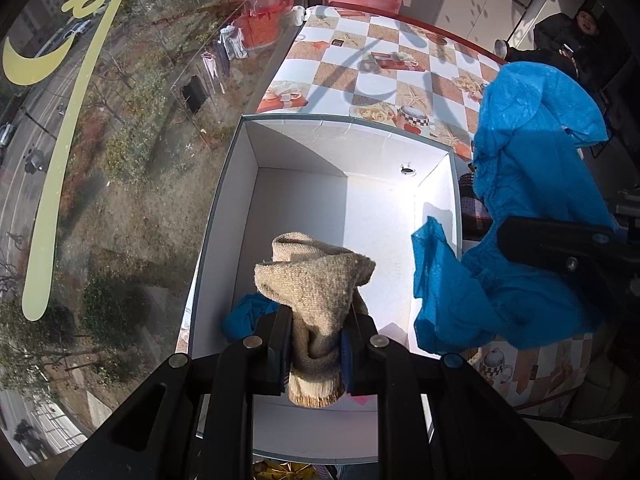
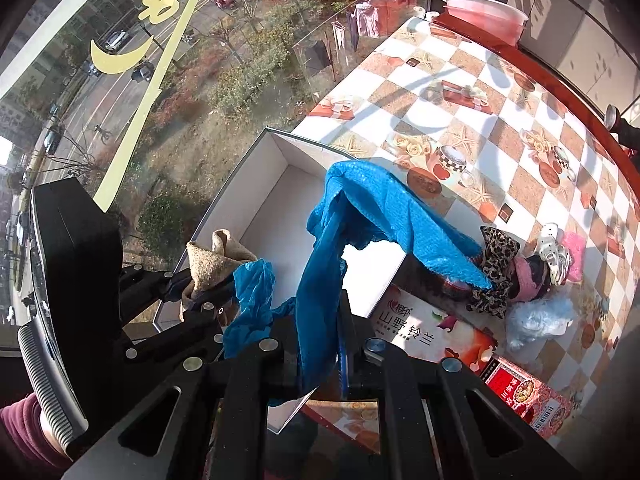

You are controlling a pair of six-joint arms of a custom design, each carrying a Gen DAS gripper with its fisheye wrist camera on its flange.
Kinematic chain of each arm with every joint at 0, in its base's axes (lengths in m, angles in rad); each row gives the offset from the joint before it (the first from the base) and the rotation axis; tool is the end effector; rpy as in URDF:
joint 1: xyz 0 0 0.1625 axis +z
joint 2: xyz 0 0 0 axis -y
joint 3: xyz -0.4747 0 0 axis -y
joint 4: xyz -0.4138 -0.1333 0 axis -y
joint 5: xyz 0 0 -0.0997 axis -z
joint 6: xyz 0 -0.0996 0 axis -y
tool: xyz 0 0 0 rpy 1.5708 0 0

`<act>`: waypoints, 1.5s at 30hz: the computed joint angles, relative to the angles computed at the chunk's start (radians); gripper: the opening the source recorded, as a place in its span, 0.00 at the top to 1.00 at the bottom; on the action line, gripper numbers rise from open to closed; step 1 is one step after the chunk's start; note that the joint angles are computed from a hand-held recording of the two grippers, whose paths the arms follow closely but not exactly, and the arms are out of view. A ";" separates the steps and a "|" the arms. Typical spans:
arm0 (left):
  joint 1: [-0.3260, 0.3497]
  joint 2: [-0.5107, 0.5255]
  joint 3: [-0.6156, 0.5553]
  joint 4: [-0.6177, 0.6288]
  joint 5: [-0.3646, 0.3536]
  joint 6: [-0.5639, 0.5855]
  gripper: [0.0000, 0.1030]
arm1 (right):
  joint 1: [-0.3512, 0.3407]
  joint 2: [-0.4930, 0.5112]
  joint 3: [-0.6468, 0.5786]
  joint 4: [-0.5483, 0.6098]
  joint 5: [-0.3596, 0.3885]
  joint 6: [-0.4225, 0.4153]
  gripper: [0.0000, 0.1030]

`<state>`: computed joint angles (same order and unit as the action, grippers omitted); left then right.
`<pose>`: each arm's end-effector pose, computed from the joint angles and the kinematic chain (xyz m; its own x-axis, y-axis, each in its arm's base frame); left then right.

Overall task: Organize soft objects
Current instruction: 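Release the beige hat and blue glove into the white box, then lift both grippers away from the box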

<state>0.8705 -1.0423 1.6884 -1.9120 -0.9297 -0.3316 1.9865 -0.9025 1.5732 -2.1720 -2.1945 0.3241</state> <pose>-0.2655 -0.6144 0.2172 -0.6702 0.3807 -0.6371 0.4194 0.9025 0.0981 0.3563 -0.6212 0.1903 -0.8167 -0.0553 0.5744 -0.1506 0.9813 -0.1197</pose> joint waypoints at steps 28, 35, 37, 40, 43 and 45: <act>0.029 -0.055 0.037 -0.155 -0.087 -0.073 0.12 | -0.025 0.000 -0.031 0.017 -0.010 0.050 0.09; 0.043 -0.093 0.049 -0.258 -0.158 -0.096 0.12 | -0.025 -0.026 -0.007 -0.005 -0.020 0.057 0.00; 0.043 -0.099 0.052 -0.274 -0.156 -0.094 0.12 | -0.016 -0.022 -0.012 -0.002 -0.029 0.039 0.00; 0.044 -0.102 0.050 -0.284 -0.160 -0.096 0.12 | -0.020 -0.029 -0.003 -0.047 0.027 0.017 0.00; 0.045 -0.106 0.049 -0.273 -0.144 -0.117 0.12 | -0.015 -0.019 -0.012 -0.044 0.010 0.000 0.00; 0.046 -0.114 0.057 -0.267 -0.132 -0.135 0.12 | 0.005 0.001 -0.031 0.002 -0.117 0.008 0.00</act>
